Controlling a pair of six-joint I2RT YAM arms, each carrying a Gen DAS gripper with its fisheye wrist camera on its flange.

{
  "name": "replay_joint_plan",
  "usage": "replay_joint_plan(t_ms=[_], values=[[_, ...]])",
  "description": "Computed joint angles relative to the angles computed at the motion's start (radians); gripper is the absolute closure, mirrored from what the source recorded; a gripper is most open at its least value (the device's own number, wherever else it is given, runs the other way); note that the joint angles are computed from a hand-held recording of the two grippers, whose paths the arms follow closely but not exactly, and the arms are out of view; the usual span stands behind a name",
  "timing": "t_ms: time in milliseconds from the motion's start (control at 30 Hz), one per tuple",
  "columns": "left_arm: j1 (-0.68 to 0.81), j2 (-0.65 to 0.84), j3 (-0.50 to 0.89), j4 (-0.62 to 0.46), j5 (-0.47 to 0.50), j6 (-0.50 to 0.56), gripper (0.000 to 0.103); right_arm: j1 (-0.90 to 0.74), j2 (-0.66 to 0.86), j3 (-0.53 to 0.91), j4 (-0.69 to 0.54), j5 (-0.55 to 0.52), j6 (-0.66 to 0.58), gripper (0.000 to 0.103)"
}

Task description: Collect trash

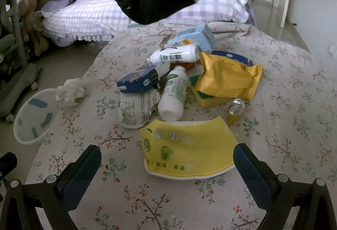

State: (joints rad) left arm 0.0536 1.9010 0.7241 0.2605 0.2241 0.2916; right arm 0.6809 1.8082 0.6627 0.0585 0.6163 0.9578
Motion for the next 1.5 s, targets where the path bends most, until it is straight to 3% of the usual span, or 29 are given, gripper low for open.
replay_joint_plan(t_ms=[1500], values=[[0.025,-0.012,0.029,0.015,0.023,-0.03,0.0,-0.018,-0.053,-0.001,-0.027,-0.004,0.013,0.0]])
